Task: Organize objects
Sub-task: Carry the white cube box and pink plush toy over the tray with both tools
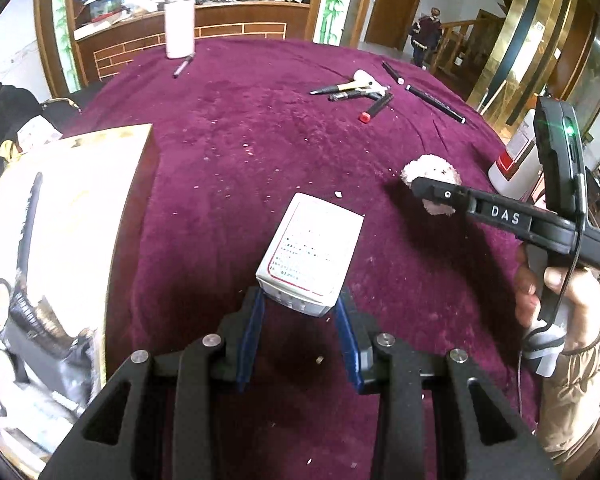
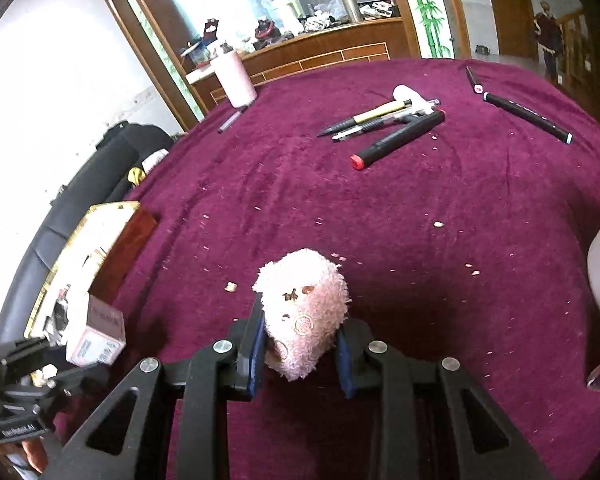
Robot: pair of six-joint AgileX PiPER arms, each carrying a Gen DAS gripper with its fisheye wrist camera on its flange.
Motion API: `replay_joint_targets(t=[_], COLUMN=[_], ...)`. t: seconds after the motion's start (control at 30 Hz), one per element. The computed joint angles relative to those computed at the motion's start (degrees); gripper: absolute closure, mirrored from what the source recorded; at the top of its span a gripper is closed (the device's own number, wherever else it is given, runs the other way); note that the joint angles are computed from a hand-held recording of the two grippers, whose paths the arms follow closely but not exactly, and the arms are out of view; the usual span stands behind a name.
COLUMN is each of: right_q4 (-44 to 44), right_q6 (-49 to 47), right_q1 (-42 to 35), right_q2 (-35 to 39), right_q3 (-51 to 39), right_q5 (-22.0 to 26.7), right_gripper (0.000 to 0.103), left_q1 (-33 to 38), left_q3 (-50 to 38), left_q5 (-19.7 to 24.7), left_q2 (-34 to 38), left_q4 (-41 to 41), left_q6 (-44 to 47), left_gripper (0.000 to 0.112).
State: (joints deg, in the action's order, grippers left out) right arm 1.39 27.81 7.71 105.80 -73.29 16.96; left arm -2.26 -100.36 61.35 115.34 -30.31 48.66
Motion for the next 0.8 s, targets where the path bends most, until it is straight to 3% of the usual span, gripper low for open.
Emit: replay_joint_targets(t=[0.17, 0.33, 0.43, 0.8], right_q4=[7.2, 4.09, 8.5, 4.02], right_q6=[-3.38, -2.46, -8.01, -4.21], right_q1=[2.95, 6.89, 7.08, 7.1], right_q2=[0.67, 4.72, 5.22, 4.47], right_q3=[-1.82, -7.92, -7.16, -5.51], right_q5=[-3.05, -1.6, -2.56, -3.72], right_gripper=[0.072, 0.072, 0.071, 0.072], left_q1=[1.38, 2.42, 3.02, 3.2], left_q3=[2.55, 2.74, 3.19, 3.15], left_q5=[-1.13, -1.81, -2.31, -5.8], left_q2=[-2.26, -3.06, -3.5, -4.22], left_q4=[-0.39, -0.2, -0.61, 0.12], left_q6=[2.16, 2.54, 3.17, 3.55], left_gripper=[0.077, 0.077, 0.077, 0.077])
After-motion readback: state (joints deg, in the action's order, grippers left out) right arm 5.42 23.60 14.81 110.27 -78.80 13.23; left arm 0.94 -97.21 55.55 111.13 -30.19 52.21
